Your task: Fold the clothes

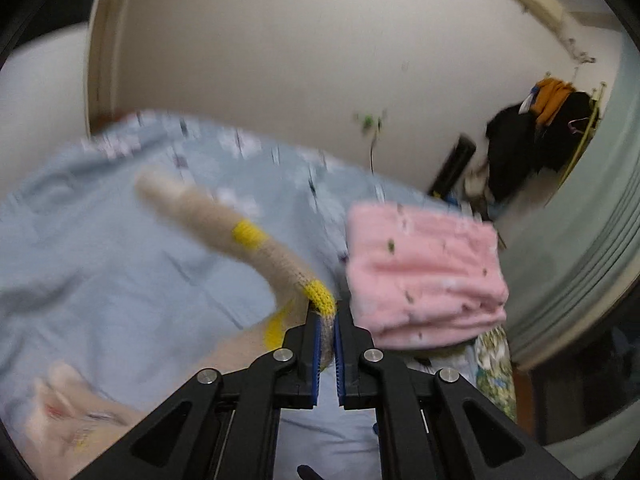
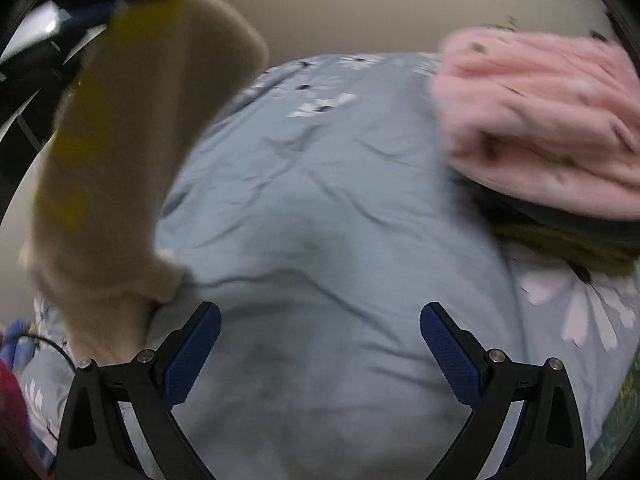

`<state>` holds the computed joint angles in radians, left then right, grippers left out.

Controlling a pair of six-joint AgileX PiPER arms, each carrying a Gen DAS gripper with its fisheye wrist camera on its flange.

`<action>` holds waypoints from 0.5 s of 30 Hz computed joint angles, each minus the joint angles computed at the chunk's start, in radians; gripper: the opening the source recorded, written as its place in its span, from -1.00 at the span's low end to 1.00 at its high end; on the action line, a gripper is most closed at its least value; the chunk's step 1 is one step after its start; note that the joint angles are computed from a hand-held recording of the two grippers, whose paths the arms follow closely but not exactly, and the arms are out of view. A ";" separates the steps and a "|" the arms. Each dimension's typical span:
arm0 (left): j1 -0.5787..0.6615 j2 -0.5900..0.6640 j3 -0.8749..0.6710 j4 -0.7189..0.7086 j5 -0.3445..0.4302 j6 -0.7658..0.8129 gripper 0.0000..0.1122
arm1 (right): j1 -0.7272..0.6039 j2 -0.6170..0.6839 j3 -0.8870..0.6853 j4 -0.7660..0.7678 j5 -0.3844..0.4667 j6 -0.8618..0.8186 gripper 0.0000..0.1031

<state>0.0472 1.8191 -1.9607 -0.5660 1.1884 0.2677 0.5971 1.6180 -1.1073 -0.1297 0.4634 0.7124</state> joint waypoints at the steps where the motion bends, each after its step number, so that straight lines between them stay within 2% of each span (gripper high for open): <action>1: -0.002 0.010 0.015 -0.015 0.016 0.000 -0.89 | -0.014 -0.012 0.018 0.003 0.000 -0.001 0.94; 7: 0.016 -0.012 0.242 -0.099 0.028 0.065 -0.87 | -0.071 -0.052 0.081 -0.002 0.018 0.018 0.94; 11: 0.042 -0.053 0.352 -0.134 -0.002 0.104 -0.81 | -0.082 -0.047 0.071 0.000 0.035 0.025 0.94; 14: 0.100 -0.093 0.382 -0.148 0.028 0.133 -0.57 | -0.074 -0.052 0.069 0.085 0.031 -0.063 0.94; 15: 0.123 -0.108 0.405 -0.154 0.026 0.164 -0.35 | -0.071 -0.055 0.071 0.124 0.028 -0.104 0.94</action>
<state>0.1705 1.7111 -1.5553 -0.7200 1.2147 0.4315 0.5266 1.5629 -1.0364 -0.0059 0.4917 0.6080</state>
